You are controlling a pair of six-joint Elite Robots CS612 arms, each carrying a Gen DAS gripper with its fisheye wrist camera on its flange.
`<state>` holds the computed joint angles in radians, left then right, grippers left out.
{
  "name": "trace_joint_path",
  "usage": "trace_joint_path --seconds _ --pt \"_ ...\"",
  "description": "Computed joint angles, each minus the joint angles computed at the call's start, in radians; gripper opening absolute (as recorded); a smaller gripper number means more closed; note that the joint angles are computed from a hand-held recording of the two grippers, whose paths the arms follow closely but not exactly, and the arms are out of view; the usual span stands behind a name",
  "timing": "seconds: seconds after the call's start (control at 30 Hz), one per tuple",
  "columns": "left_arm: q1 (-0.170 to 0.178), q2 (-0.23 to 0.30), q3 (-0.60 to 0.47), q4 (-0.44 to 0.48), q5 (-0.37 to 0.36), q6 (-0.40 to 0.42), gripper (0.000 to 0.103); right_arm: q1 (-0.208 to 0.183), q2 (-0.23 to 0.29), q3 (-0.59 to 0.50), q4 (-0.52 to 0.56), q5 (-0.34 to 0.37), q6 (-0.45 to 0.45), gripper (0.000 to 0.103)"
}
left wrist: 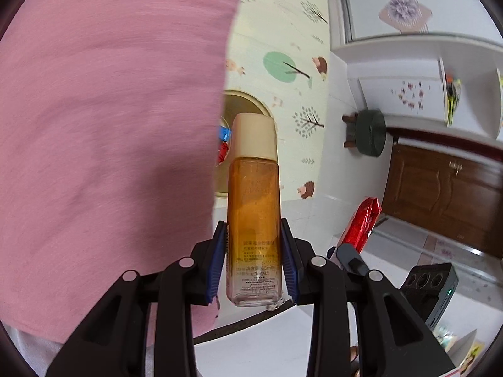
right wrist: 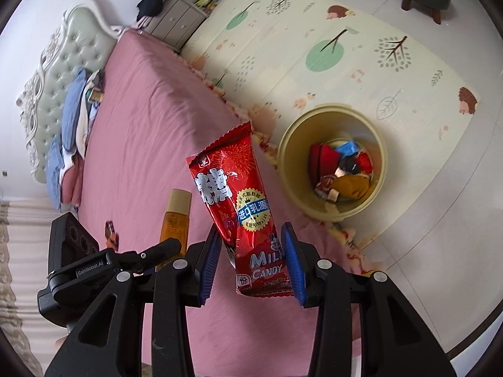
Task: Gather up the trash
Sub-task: 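Carry the perfume bottle and candy packet to the yellow bin and release both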
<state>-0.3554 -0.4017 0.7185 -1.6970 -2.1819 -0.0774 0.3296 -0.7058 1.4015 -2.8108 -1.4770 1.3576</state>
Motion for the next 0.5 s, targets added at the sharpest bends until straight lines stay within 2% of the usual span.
trace_joint_path --seconds 0.2,0.5 --pt "-0.036 0.042 -0.076 0.074 0.026 0.05 0.033 -0.033 -0.012 0.058 -0.042 0.014 0.03 0.04" --pt "-0.069 0.129 -0.228 0.193 0.046 0.093 0.033 -0.075 -0.005 0.079 -0.055 0.045 0.004 0.04"
